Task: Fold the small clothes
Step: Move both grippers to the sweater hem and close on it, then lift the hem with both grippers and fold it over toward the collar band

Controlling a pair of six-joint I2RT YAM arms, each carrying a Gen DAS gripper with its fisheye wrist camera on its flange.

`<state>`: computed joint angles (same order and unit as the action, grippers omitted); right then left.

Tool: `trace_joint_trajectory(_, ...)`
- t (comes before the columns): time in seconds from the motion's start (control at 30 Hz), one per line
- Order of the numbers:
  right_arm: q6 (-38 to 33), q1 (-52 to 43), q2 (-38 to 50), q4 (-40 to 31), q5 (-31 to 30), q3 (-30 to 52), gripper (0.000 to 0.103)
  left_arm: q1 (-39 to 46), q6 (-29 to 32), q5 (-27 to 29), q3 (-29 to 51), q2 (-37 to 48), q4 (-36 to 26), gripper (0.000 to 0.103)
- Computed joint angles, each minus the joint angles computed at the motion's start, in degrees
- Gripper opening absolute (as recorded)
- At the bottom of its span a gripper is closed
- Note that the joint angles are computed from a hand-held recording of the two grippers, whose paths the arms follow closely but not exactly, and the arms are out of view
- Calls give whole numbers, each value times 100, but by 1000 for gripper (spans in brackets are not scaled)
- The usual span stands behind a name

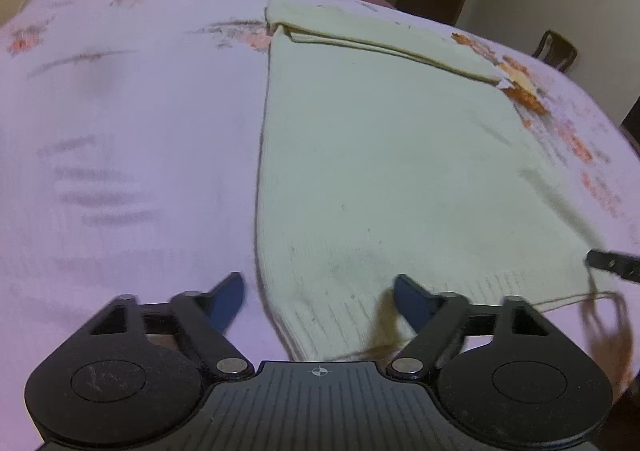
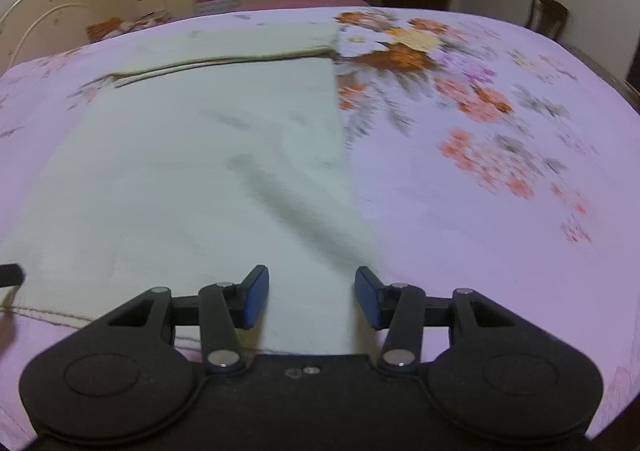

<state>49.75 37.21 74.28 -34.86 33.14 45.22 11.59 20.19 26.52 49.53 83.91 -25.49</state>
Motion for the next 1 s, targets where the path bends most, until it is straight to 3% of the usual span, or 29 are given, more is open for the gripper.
trace_joint_trajectory(0.1,123,-110,-98,-62,-39,-115,48,182,-155,222,115,150,-84,59)
trace_joint_trajectory(0.17,133,-307,-171,110,-387,-247,48,242,-223,336,257,292,-197,48)
trace_joint_trajectory(0.23,143,-390,-209,280,-567,-328,50,246,-332,437,446,461,-402,29)
trace_joint_trajectory(0.33,-31,-493,-186,343,-785,-272,37,186,-413,491,589,607,-541,28)
trace_joint_trajectory(0.37,-76,-541,-189,350,-895,-247,29,164,-426,531,663,675,-605,23)
trace_joint_trajectory(0.4,-143,-581,-193,358,-992,-226,21,144,-416,595,785,777,-737,7)
trace_joint_trajectory(0.47,-238,-668,-282,410,-1265,-222,8,80,-428,754,1006,951,-943,7)
trace_joint_trajectory(0.8,-612,-1110,-658,860,-1789,26,7,-342,-1124,1204,1756,1133,-422,7)
trace_joint_trajectory(1.0,-1222,-1741,-249,1255,-2174,669,7,-629,-1791,1194,2557,1639,48,7)
